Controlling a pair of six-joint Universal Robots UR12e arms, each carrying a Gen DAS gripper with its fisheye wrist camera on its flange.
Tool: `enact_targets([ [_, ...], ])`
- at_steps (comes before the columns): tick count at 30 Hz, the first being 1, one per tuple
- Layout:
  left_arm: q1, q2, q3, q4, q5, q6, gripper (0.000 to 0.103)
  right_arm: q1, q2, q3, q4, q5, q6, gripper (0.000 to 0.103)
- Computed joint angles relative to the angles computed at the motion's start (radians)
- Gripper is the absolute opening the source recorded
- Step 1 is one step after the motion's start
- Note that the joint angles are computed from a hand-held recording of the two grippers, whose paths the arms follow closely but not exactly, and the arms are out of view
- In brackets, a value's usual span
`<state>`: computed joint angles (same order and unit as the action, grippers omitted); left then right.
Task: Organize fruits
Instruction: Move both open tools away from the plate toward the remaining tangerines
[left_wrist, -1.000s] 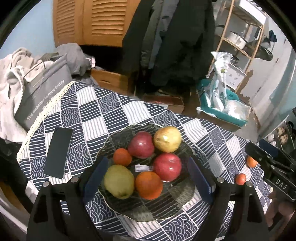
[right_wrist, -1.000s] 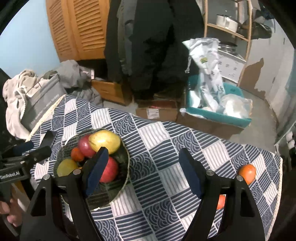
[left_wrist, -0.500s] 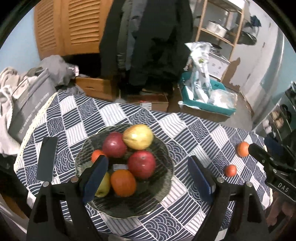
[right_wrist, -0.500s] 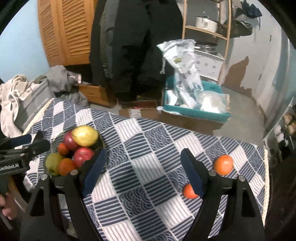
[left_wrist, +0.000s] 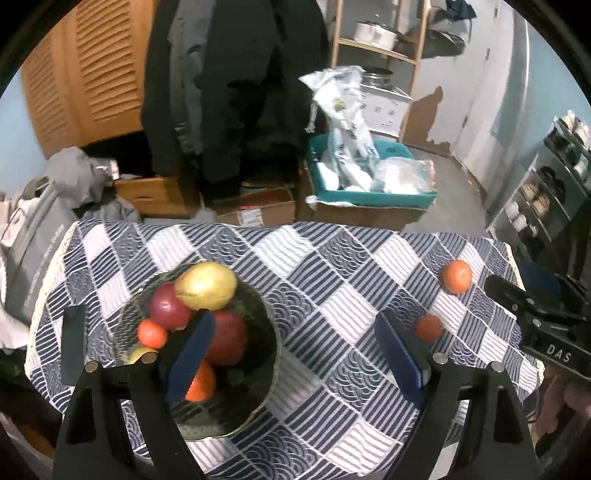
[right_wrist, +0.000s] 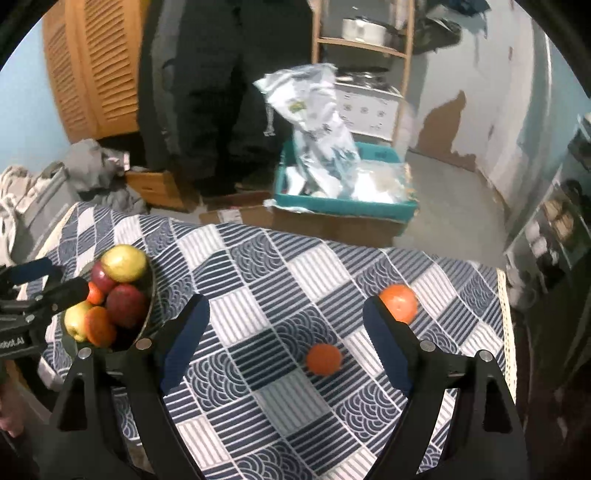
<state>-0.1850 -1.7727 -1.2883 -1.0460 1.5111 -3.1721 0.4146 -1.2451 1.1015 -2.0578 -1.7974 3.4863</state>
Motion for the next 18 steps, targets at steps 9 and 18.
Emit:
enact_targets([
  [9, -0.045, -0.065, 0.089, -0.043, 0.011, 0.028, 0.089, -0.062, -0.033, 0.045, 0.033, 0.024, 0.062, 0.085],
  [18, -0.065, -0.145, 0.187, -0.126, 0.000, 0.003, 0.089, -0.127, -0.046, 0.078, 0.070, 0.069, 0.115, 0.085],
])
